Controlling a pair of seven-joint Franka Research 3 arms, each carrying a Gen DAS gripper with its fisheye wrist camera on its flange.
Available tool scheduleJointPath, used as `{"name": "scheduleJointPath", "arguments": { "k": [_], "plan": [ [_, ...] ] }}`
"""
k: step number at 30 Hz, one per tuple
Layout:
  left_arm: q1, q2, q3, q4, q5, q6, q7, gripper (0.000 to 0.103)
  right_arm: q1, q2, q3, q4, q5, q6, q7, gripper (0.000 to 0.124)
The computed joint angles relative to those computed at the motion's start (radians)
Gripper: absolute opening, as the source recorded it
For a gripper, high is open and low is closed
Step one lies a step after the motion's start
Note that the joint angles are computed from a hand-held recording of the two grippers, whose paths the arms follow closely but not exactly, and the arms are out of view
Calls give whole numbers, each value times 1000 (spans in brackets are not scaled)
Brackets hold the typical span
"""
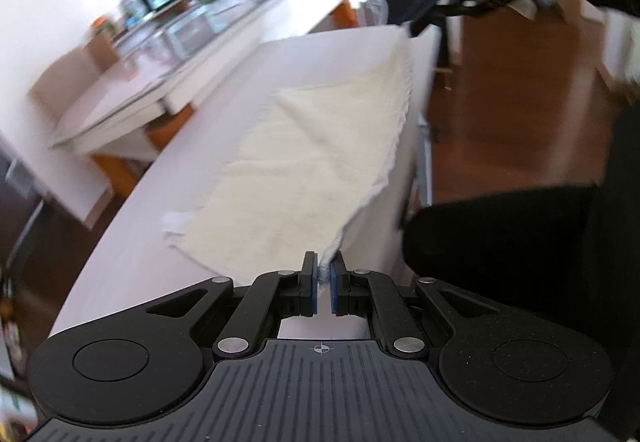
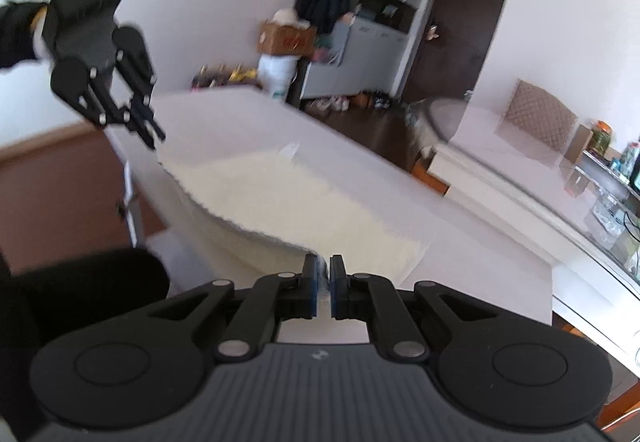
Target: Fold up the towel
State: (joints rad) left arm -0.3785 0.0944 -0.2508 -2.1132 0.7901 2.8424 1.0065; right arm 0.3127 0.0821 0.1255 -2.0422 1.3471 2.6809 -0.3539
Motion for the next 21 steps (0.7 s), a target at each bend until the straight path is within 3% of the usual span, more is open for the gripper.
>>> {"name": "scheduleJointPath", "arguments": {
  "k": [7, 16, 21],
  "plan": [
    [23, 101, 46, 152, -25, -48, -79, 6, -5, 175, 20, 220, -106, 29, 164, 7],
    [50, 255, 77, 332, -145, -115, 12, 6, 1, 460, 28, 544, -420, 2, 549, 7],
    [51, 317, 94, 390, -189, -126, 49, 7, -1, 554, 36, 653, -540, -12, 692, 7]
  ]
}}
